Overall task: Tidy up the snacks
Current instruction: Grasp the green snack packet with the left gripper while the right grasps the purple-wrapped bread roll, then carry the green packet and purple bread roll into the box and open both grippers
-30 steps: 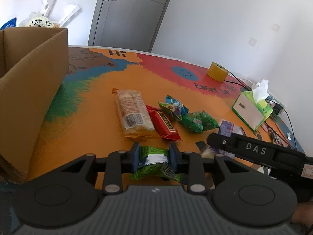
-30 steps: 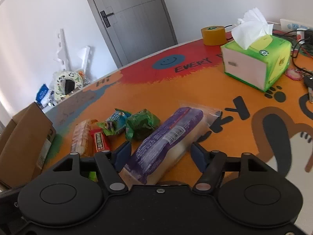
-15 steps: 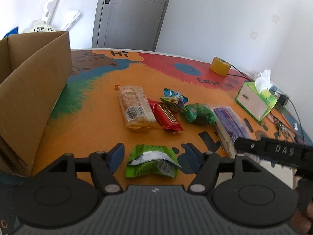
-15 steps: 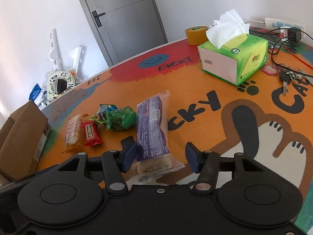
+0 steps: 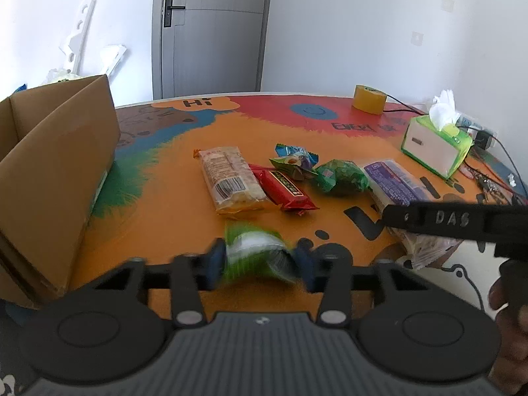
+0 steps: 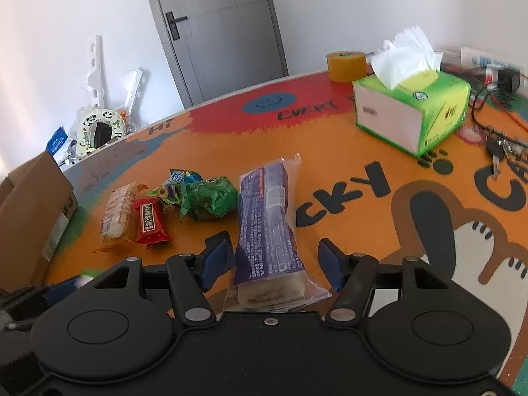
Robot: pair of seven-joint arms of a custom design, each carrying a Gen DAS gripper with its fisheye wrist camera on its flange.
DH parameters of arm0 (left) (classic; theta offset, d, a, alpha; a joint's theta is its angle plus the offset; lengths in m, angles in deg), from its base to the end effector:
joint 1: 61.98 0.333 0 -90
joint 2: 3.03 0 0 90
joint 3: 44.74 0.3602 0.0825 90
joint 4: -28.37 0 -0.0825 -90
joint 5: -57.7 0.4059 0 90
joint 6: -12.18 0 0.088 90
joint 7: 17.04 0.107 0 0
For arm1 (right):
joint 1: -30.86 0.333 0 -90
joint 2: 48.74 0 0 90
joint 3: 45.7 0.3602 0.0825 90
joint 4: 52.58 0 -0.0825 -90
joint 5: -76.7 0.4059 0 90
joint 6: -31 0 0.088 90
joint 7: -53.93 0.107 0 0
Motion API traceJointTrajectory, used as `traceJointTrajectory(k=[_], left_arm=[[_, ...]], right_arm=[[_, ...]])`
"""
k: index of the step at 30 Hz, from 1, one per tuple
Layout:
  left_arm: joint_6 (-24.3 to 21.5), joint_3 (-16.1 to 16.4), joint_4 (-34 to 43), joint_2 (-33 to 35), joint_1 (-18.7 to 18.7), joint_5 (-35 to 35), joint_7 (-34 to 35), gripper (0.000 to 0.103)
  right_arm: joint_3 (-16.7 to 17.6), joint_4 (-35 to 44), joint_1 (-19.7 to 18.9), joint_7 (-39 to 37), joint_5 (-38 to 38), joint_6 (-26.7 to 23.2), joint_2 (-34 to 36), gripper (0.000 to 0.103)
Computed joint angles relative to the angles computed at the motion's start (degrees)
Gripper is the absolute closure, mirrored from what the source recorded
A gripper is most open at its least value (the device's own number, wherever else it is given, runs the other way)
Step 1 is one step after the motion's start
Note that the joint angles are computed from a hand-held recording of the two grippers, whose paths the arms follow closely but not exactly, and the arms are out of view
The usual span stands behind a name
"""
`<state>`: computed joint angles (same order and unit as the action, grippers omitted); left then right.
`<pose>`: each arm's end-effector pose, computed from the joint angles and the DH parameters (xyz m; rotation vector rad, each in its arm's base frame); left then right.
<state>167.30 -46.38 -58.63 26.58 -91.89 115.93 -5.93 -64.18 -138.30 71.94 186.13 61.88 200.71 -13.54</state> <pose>0.6497 -0.4282 0.4542 -1.7332 1.6731 -0.9254 0.7033 0.3838 0.4504 -1.6567 1.6013 -0.5946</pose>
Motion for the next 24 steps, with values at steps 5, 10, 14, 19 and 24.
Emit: traceJointTrajectory(k=[5, 10, 14, 19, 24], left_arm=[[2.6, 0.6, -1.7, -1.0, -0.1, 1.0, -3.0, 0.066], [4.3, 1.5, -3.4, -2.8, -0.8, 5.6, -7.9, 0.066], [4.7, 1.2, -4.4, -4.2, -0.5, 8.9, -10.9, 0.066], [4.4, 0.6, -5.8, -6.4, 0.2, 14.0, -15.7, 0.066], [3.2, -0.7, -7.1, -8.4, 1.6, 17.9, -19.1, 0.066]], right_arm=[[1.8, -2.2, -0.9, -1.4, 0.4, 1.3, -1.7, 0.067], [-3.1, -6.8, 3.6, 0.4, 0.4, 5.6, -3.8, 0.069], [-7.9, -8.8, 7.9, 1.6, 1.2, 7.9, -4.7, 0.071], [-12.6, -9.5, 12.2, 1.0, 3.5, 10.3, -4.6, 0.072], [-14.6, -9.3, 14.6, -1.4, 6.6, 12.2, -4.2, 0.074]])
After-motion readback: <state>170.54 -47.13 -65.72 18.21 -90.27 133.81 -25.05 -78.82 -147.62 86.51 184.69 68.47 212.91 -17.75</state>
